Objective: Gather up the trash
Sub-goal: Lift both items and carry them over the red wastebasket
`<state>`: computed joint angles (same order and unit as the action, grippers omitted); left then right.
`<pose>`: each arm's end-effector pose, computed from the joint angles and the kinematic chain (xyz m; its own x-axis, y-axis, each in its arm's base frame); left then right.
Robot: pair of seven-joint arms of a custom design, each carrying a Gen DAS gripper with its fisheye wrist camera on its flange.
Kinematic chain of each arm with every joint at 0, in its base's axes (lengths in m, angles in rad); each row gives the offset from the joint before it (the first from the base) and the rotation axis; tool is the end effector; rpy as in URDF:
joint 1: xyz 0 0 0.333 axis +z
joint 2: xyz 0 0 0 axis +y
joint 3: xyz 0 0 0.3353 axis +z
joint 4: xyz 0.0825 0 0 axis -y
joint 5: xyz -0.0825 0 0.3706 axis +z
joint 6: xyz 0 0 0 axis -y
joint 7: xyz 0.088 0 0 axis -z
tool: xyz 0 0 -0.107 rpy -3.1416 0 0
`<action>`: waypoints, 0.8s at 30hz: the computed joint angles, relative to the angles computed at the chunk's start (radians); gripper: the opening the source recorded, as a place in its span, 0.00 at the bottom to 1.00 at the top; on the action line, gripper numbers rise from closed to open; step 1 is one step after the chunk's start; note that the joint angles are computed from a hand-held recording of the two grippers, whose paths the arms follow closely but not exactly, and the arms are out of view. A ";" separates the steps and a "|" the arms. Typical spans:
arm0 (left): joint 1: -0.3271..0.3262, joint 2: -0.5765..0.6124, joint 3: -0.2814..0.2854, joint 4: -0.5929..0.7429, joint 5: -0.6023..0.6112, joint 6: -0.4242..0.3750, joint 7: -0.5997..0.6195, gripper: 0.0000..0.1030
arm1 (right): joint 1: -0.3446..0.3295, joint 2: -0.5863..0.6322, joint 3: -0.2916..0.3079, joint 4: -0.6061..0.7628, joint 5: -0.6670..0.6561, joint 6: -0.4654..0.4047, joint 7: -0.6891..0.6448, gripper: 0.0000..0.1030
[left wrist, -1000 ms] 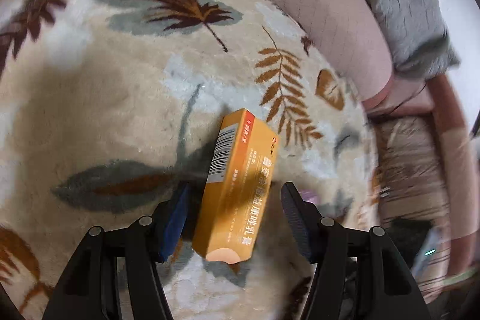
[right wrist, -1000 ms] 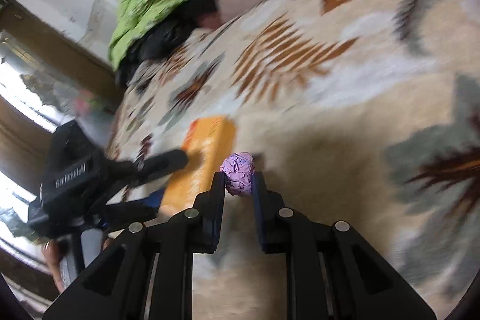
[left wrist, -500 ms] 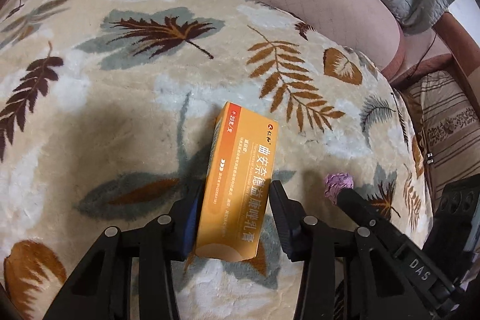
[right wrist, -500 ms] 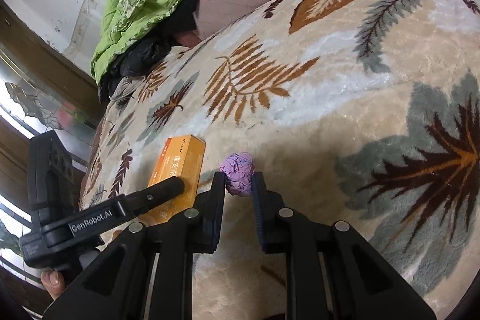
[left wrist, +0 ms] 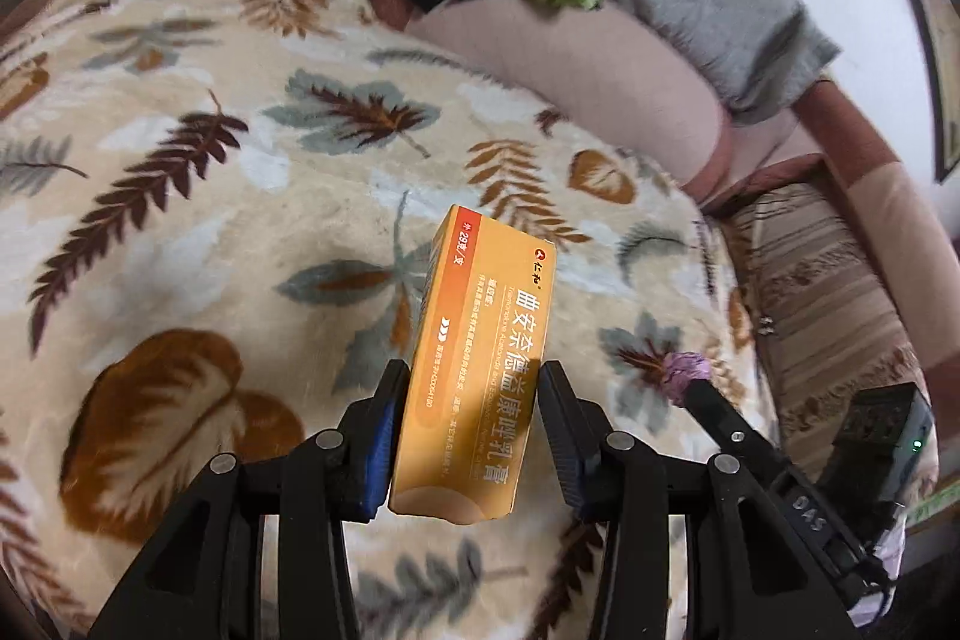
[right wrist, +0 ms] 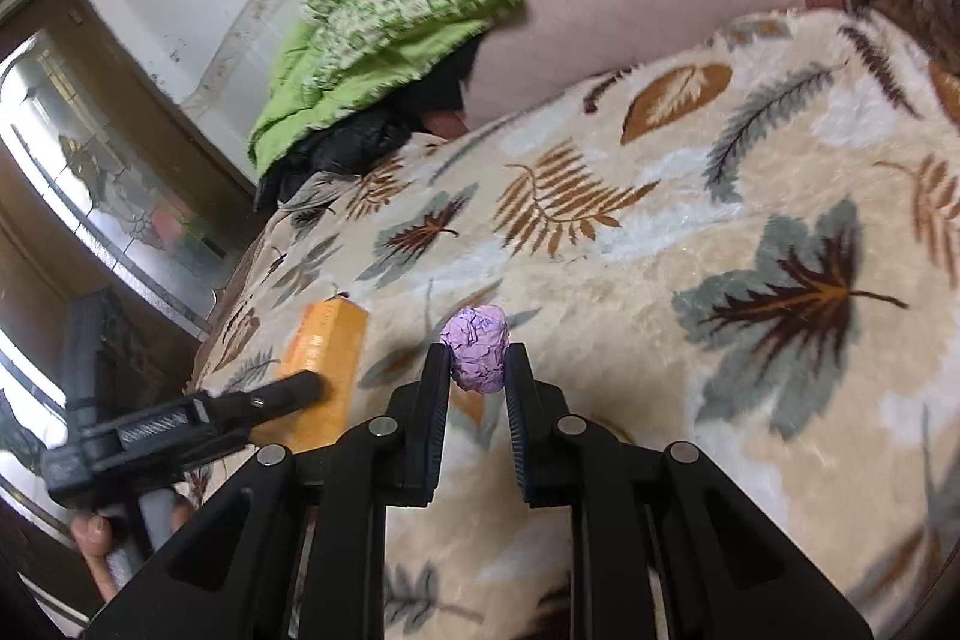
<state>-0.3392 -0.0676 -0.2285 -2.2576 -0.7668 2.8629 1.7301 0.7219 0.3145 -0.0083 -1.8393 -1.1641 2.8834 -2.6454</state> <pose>0.4715 -0.2577 0.4834 -0.1905 -0.8559 0.4807 -0.8642 -0.0860 -0.4957 0.4598 0.4690 0.4408 -0.0746 -0.8505 -0.5207 -0.6873 0.4222 -0.5911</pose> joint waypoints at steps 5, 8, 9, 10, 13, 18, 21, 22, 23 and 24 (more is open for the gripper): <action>-0.065 -0.148 0.024 -0.134 -0.091 0.041 0.090 0.44 | 0.053 -0.074 0.045 -0.038 -0.096 -0.129 0.071 0.17; -0.126 -0.235 0.059 -0.213 -0.152 0.057 0.123 0.44 | 0.056 -0.101 0.086 -0.057 -0.171 -0.160 0.160 0.17; -0.149 -0.262 0.073 -0.237 -0.173 0.063 0.135 0.44 | 0.055 -0.108 0.100 -0.059 -0.191 -0.173 0.179 0.17; -0.176 -0.288 0.090 -0.259 -0.199 0.068 0.151 0.44 | 0.054 -0.113 0.116 -0.059 -0.199 -0.190 0.181 0.17; -0.212 -0.360 0.093 -0.324 -0.208 0.102 0.139 0.44 | 0.061 -0.120 0.155 -0.050 -0.212 -0.244 0.176 0.17; -0.217 -0.469 0.054 -0.437 -0.112 0.195 0.036 0.44 | 0.100 -0.126 0.199 -0.035 -0.237 -0.332 0.175 0.17; -0.238 -0.518 0.069 -0.485 -0.087 0.222 0.006 0.44 | 0.129 -0.136 0.222 -0.040 -0.255 -0.387 0.197 0.18; -0.269 -0.533 0.095 -0.500 -0.090 0.236 0.010 0.44 | 0.142 -0.141 0.230 -0.044 -0.262 -0.416 0.205 0.18; -0.287 -0.551 0.111 -0.516 -0.091 0.246 0.002 0.44 | 0.150 -0.146 0.237 -0.048 -0.266 -0.438 0.212 0.18; -0.272 -0.564 0.096 -0.529 -0.074 0.251 -0.020 0.44 | 0.158 -0.150 0.245 -0.052 -0.268 -0.459 0.216 0.18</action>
<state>-0.6107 -0.6317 -0.1324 -2.7868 -0.8409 3.1143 1.7103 0.8797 0.1640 0.2365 -1.8911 -1.4326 2.4249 -2.4295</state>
